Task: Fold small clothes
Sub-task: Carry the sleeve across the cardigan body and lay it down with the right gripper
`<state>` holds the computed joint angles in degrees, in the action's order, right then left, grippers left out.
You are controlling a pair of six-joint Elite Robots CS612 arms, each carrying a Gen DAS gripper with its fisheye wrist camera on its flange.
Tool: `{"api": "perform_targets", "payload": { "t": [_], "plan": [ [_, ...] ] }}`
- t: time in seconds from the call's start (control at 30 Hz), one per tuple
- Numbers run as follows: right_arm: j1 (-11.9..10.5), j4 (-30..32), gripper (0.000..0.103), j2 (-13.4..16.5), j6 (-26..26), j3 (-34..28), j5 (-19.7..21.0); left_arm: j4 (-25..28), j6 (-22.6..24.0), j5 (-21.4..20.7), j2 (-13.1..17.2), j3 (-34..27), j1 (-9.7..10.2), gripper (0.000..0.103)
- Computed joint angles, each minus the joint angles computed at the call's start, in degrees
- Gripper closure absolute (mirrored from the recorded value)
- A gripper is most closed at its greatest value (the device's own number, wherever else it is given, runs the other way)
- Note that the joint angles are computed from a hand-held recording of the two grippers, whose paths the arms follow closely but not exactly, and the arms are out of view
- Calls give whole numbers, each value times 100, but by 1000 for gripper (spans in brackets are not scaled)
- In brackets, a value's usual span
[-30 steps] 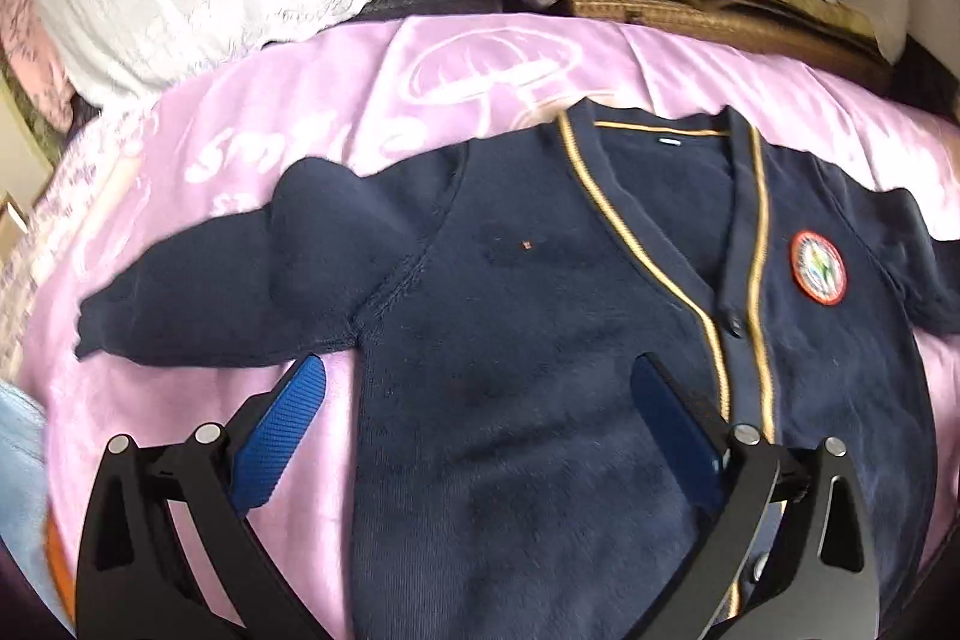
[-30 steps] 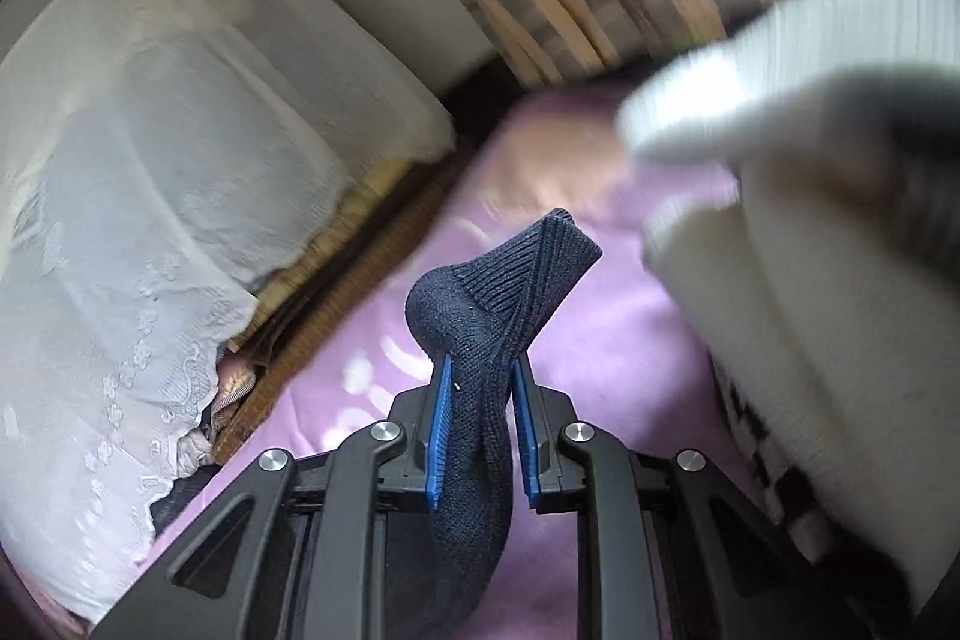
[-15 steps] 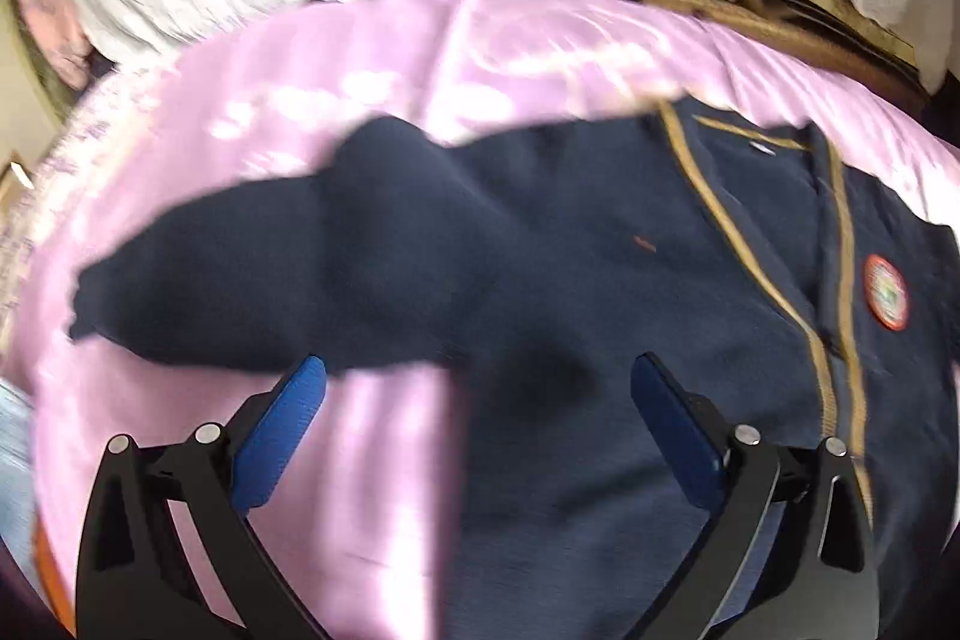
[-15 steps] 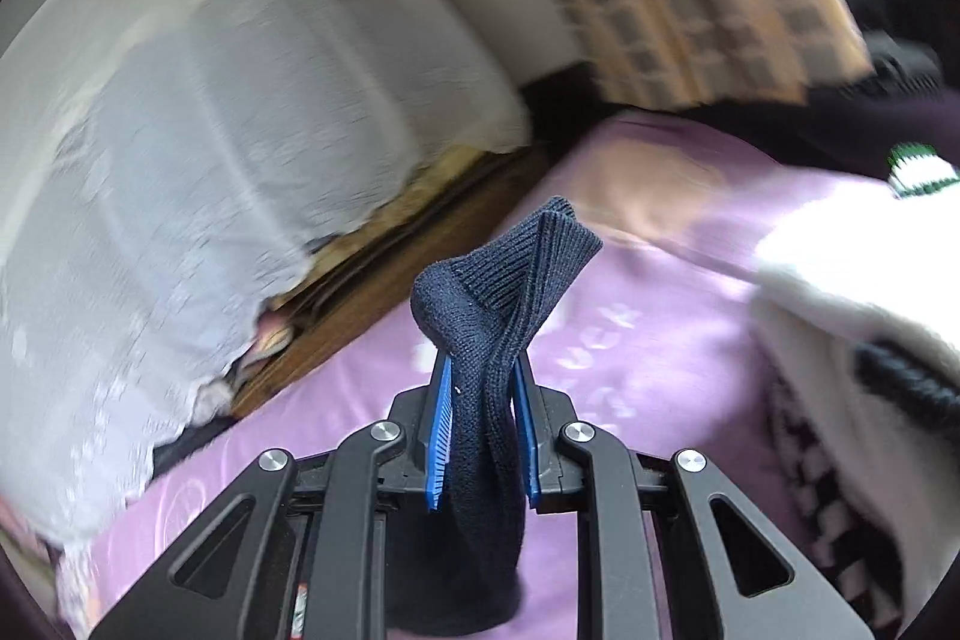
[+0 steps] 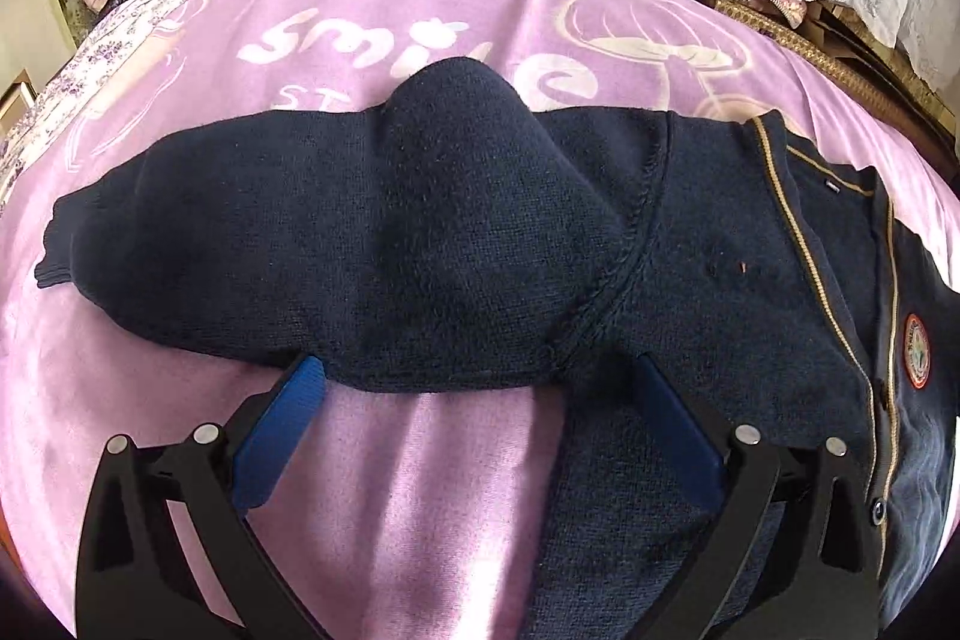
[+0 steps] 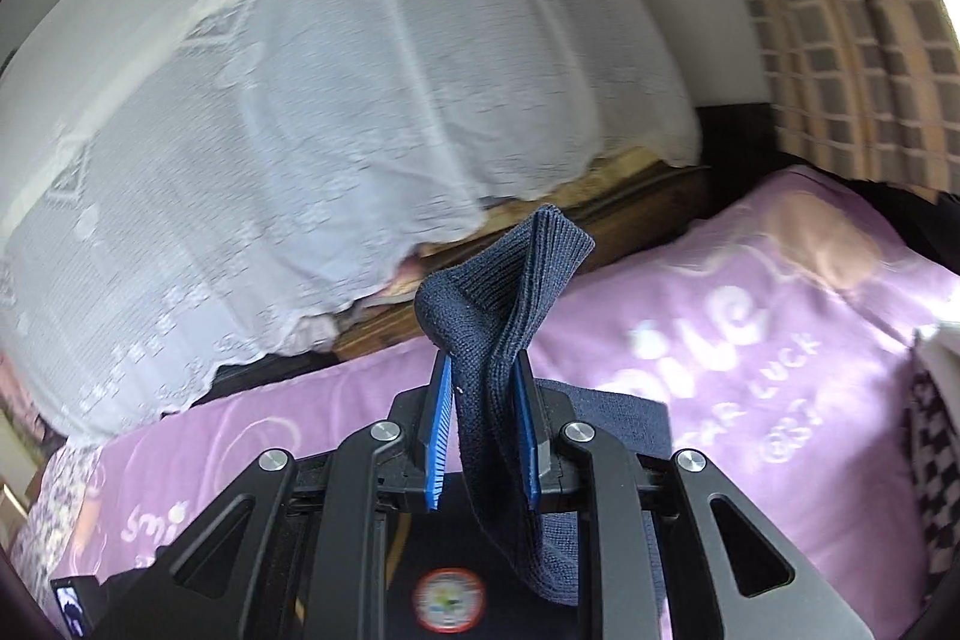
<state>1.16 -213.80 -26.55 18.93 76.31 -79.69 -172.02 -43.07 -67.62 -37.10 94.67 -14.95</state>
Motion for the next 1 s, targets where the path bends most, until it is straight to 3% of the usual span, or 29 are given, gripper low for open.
{"api": "perform_targets", "payload": {
  "t": [0.43,0.6,0.77,0.9,1.0],
  "plan": [
    [555,639,83,118,-1161,-273,522,170,-43,30,13,-65,8,4],
    [709,1305,82,218,-1679,-375,478,196,-44,26,29,-98,13,4],
    [823,2438,77,259,-2376,-522,398,191,-34,41,38,-98,12,4],
    [893,3158,49,238,-2953,-572,406,203,-32,35,34,-107,15,4],
    [922,3236,40,190,-3319,-488,436,212,-36,25,29,-114,17,4]
  ]
}}
